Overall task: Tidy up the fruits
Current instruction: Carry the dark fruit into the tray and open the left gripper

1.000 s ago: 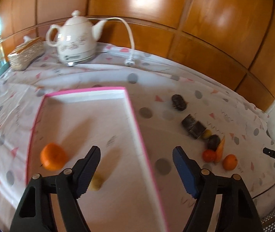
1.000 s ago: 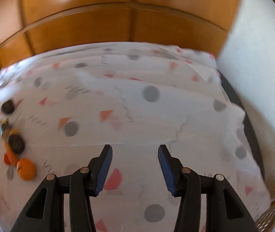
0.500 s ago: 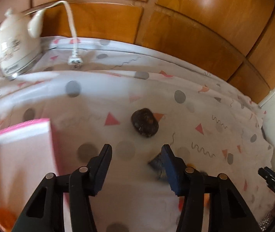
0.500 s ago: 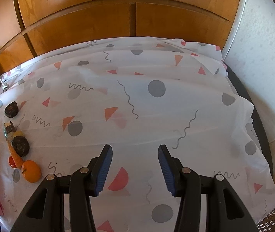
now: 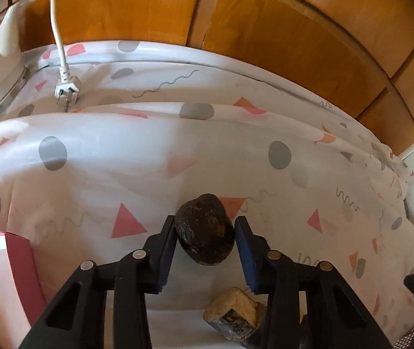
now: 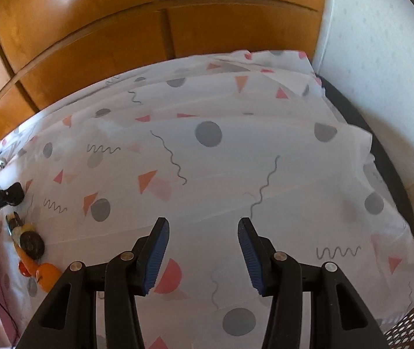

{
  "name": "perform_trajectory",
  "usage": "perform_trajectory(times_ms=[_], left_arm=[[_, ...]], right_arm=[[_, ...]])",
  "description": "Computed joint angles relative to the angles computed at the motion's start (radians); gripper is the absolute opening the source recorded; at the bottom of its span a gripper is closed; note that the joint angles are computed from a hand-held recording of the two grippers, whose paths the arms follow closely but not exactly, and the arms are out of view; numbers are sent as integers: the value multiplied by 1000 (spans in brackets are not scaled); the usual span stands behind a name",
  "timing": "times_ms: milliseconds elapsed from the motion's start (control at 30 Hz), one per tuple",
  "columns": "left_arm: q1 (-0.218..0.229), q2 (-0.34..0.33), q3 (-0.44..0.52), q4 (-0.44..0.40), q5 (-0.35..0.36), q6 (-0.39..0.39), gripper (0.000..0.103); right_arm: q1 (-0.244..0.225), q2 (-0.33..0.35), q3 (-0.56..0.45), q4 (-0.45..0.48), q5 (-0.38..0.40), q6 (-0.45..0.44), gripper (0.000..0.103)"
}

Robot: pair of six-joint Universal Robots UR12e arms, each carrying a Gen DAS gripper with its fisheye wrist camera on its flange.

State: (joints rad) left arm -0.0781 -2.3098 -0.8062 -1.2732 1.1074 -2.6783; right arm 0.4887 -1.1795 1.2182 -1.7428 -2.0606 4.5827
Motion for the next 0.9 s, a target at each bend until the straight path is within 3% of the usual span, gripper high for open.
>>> perform_trajectory(times_ms=[100,400,700,900], left_arm=[[10,12,-17,8,-30,-12,29],[67,101,-131,82,-96,4,27],[164,213,-305,289,-100,-106,27],[238,277,-419,365,-75,-171,27]], right_arm=[[-1,2,-3,0,3,-8,50],[3,5,-8,-5,-10,-24,50],[10,13,-23,8,-34,-41,50],[12,14,-22,-16,-40,-73,50]])
